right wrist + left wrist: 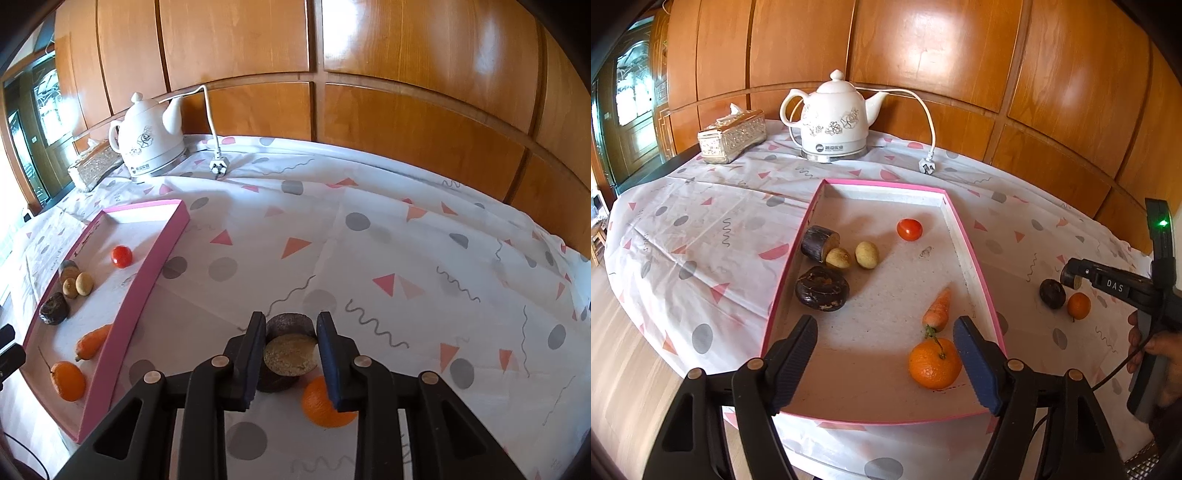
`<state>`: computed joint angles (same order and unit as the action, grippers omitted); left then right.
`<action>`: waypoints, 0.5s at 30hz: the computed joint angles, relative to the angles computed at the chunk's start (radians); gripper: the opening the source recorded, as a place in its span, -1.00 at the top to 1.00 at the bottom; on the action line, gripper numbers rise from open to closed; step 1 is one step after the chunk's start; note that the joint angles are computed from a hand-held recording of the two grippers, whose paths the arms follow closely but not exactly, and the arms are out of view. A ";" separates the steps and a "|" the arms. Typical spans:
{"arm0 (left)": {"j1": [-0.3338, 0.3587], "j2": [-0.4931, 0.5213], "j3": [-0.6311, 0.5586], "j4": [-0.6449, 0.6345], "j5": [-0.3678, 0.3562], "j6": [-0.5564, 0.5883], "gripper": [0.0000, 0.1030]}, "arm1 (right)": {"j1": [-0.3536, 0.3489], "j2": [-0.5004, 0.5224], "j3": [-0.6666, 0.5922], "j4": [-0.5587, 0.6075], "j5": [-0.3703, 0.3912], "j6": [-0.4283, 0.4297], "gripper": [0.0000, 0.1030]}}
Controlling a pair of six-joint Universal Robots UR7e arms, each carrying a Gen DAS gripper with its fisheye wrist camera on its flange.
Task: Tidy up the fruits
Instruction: 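Close the right gripper on the cut root slice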
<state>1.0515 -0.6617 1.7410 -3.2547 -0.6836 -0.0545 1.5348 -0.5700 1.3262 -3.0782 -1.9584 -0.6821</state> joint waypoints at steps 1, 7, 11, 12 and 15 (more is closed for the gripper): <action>0.000 -0.002 0.003 -0.003 0.000 -0.001 -0.48 | 0.001 -0.002 0.006 -0.004 0.001 0.002 0.50; -0.001 -0.009 0.014 -0.018 -0.003 -0.005 -0.48 | 0.012 -0.018 0.049 -0.038 0.018 -0.012 0.60; -0.003 -0.010 0.018 -0.025 -0.001 -0.005 -0.49 | 0.014 -0.013 0.046 -0.029 0.008 -0.017 0.60; -0.002 -0.011 0.018 -0.026 -0.001 -0.005 -0.51 | 0.011 -0.014 0.044 -0.018 0.008 -0.011 0.60; -0.003 -0.012 0.022 -0.031 0.001 -0.008 -0.51 | 0.005 -0.017 0.037 0.006 0.001 0.013 0.60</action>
